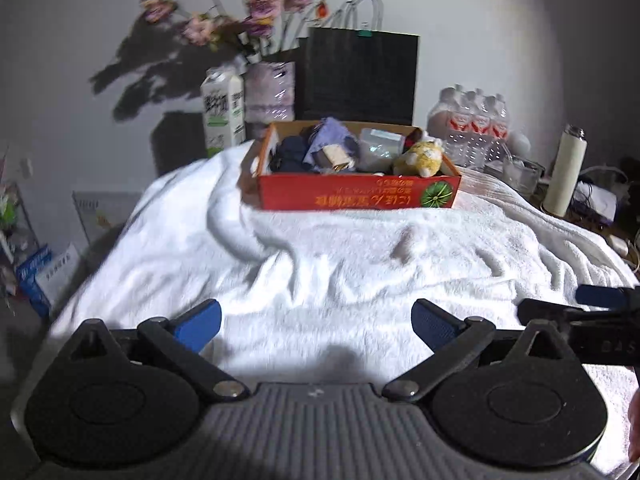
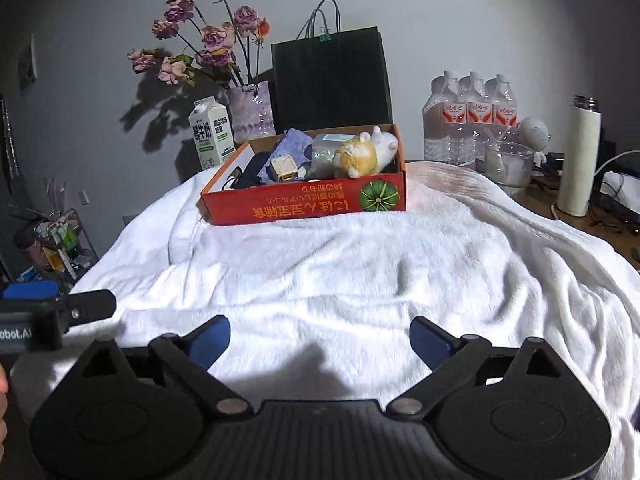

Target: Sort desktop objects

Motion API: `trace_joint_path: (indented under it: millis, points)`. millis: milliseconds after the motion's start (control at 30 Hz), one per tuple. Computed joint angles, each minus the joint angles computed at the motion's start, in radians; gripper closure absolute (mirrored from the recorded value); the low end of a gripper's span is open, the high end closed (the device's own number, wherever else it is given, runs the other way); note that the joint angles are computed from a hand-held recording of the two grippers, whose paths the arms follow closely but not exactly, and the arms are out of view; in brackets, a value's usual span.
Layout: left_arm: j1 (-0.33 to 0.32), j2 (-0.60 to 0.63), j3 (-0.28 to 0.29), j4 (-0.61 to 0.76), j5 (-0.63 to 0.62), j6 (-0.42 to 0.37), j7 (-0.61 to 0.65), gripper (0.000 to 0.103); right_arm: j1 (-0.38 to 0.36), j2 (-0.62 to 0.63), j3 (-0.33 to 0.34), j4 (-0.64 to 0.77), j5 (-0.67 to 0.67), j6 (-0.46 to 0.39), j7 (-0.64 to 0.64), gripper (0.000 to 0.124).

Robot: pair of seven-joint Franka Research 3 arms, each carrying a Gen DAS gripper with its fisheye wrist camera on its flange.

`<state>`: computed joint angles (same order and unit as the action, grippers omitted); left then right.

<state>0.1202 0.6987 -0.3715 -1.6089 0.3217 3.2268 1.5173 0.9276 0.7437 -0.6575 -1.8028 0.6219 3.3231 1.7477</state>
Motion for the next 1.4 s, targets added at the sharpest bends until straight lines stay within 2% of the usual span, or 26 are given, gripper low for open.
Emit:
trace_joint_path:
  millis: [100,133,200,267,367,433,567,600,700,767,833,900,1000,1067,1400]
  points:
    - [0.028,0.021,-0.013,-0.037,0.010,0.083,-0.013,0.000,0.126,0.057,-0.113,-0.035,0.074,0.029,0.026,0.024]
    - [0.033,0.042,-0.015,-0.029,0.033,0.106,-0.011,0.000,0.147,0.075,-0.130,-0.039,0.092,0.043,0.023,0.023]
    - [0.025,0.091,-0.001,0.004,0.073,0.142,-0.013,0.000,0.134,0.099,-0.107,-0.023,0.105,0.092,-0.004,0.022]
    - [0.016,0.149,0.004,0.062,0.095,0.149,-0.030,0.000,0.109,0.138,-0.091,0.025,0.119,0.092,-0.022,0.022]
    - [0.029,0.232,-0.038,0.170,0.133,0.065,-0.028,0.000,0.063,0.202,-0.079,0.123,0.142,0.020,-0.032,0.022]
    - [0.039,0.284,-0.078,0.239,0.141,0.012,0.019,0.000,0.054,0.263,-0.111,0.185,0.128,-0.048,0.012,0.022]
    - [0.005,0.375,-0.104,0.407,0.088,-0.123,0.102,0.000,0.006,0.345,-0.137,0.301,0.072,-0.140,0.090,0.022]
    - [0.005,0.403,-0.126,0.451,0.074,-0.158,0.134,0.000,-0.009,0.361,-0.138,0.329,0.055,-0.157,0.104,0.022]
    - [-0.040,0.450,-0.104,0.552,0.028,-0.210,0.158,0.000,-0.038,0.399,-0.159,0.398,-0.012,-0.221,0.131,0.022]
    - [-0.060,0.477,-0.104,0.610,-0.006,-0.246,0.178,0.000,-0.046,0.423,-0.177,0.423,-0.047,-0.230,0.155,0.022]
    - [-0.076,0.493,-0.099,0.646,-0.033,-0.262,0.198,0.000,-0.084,0.413,-0.138,0.445,-0.072,-0.226,0.156,0.022]
    - [-0.105,0.504,-0.067,0.684,-0.053,-0.285,0.203,0.000,-0.105,0.414,-0.126,0.469,-0.094,-0.252,0.182,0.022]
    - [-0.138,0.499,-0.011,0.694,-0.078,-0.290,0.201,0.000,-0.132,0.414,-0.109,0.504,-0.141,-0.301,0.202,0.021]
    - [-0.155,0.493,0.019,0.693,-0.097,-0.291,0.203,0.000,-0.147,0.405,-0.089,0.504,-0.162,-0.298,0.211,0.021]
    - [-0.188,0.481,0.074,0.689,-0.195,-0.293,0.255,0.000,-0.172,0.378,-0.049,0.490,-0.279,-0.285,0.294,0.021]
